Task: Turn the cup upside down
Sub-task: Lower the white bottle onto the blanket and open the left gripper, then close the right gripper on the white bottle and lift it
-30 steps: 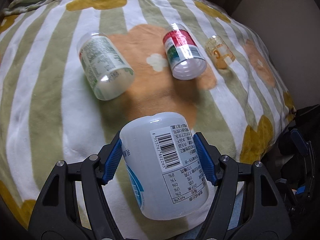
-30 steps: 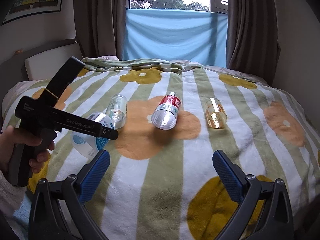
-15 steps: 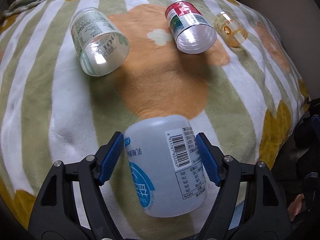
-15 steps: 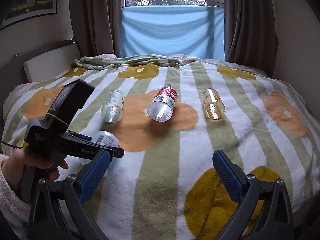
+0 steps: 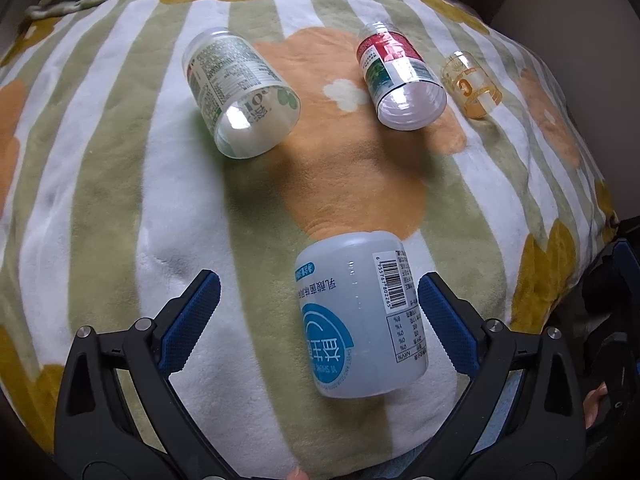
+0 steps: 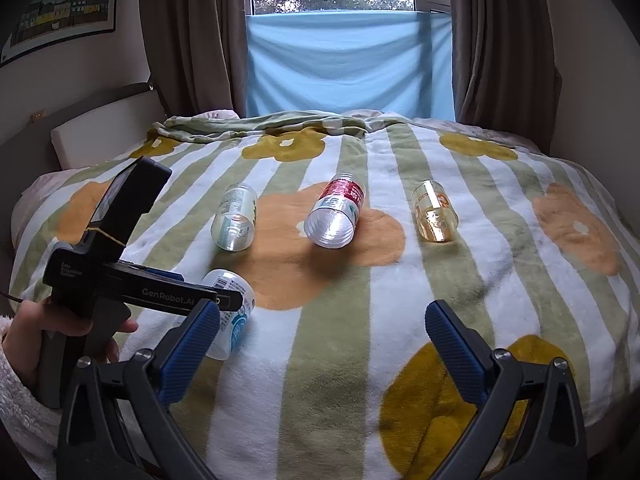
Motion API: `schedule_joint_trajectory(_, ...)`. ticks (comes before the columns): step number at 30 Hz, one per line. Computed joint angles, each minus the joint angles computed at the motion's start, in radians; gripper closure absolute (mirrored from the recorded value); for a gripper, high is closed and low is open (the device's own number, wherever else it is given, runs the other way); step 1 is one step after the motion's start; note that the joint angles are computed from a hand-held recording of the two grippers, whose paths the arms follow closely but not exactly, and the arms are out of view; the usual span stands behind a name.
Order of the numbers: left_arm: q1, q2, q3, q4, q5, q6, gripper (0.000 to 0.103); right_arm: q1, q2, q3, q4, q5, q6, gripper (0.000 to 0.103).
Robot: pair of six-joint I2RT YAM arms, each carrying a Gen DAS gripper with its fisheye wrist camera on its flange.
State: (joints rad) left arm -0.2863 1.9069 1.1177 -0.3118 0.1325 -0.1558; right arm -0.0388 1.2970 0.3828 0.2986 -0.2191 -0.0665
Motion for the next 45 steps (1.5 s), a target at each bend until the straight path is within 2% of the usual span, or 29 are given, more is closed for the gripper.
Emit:
schedule_joint_trajectory(5,0.021,-0.136,-0.086,0.025,-0.026,0.030,0.001,-0.005,-0.056,0.100,-0.159,-0.062,-0.017,0.000)
schedule_joint_trajectory(8,0.050,-0.223,-0.154,0.054,-0.033,0.056,0.000,-0.034,-0.002,0.252,-0.344,-0.208,-0.014,0.000)
schedule_joint_trajectory(11,0.093,-0.296,-0.226,0.090,-0.022,0.084,0.000,-0.024,0.108,0.409,-0.502,-0.302,-0.006,0.000)
schedule_joint_trajectory(16,0.193,-0.361,-0.329,0.144,0.040,0.132,0.000,0.052,0.402,0.732,-0.798,-0.301,0.064,0.000)
schedule_joint_trajectory(20,0.276,-0.378,-0.380,0.162,0.097,0.178,0.000,0.138,0.637,0.963,-1.004,-0.211,0.095,0.000)
schedule_joint_trajectory(24,0.342,-0.379,-0.415,0.179,0.135,0.230,0.000,0.190,0.831,1.158,-1.172,-0.188,0.147,0.001)
schedule_joint_trajectory(26,0.365,-0.381,-0.432,0.187,0.153,0.245,0.000,0.217,0.884,1.220,-1.213,-0.160,0.158,0.002)
schedule_joint_trajectory(28,0.387,-0.378,-0.443,0.192,0.174,0.260,0.000,0.234,0.914,1.264,-1.249,-0.138,0.165,0.008)
schedule_joint_trajectory(32,0.415,-0.359,-0.447,0.202,0.191,0.275,0.000,0.256,0.974,1.335,-1.302,-0.112,0.191,0.010)
schedule_joint_trajectory(35,0.432,-0.343,-0.440,0.202,0.198,0.283,0.000,0.263,1.019,1.389,-1.336,-0.079,0.189,0.019)
schedule_joint_trajectory(37,0.437,-0.338,-0.436,0.201,0.204,0.285,0.000,0.259,1.044,1.420,-1.357,-0.069,0.194,0.020)
schedule_joint_trajectory(40,0.438,-0.334,-0.434,0.200,0.202,0.289,0.000,0.255,1.073,1.455,-1.377,-0.079,0.191,0.033)
schedule_joint_trajectory(42,0.436,-0.327,-0.433,0.201,0.202,0.286,0.000,0.249,1.082,1.466,-1.387,-0.111,0.183,0.045)
schedule_joint_trajectory(45,0.424,-0.317,-0.430,0.207,0.199,0.277,0.000,0.255,1.069,1.462,-1.390,-0.102,0.156,0.046)
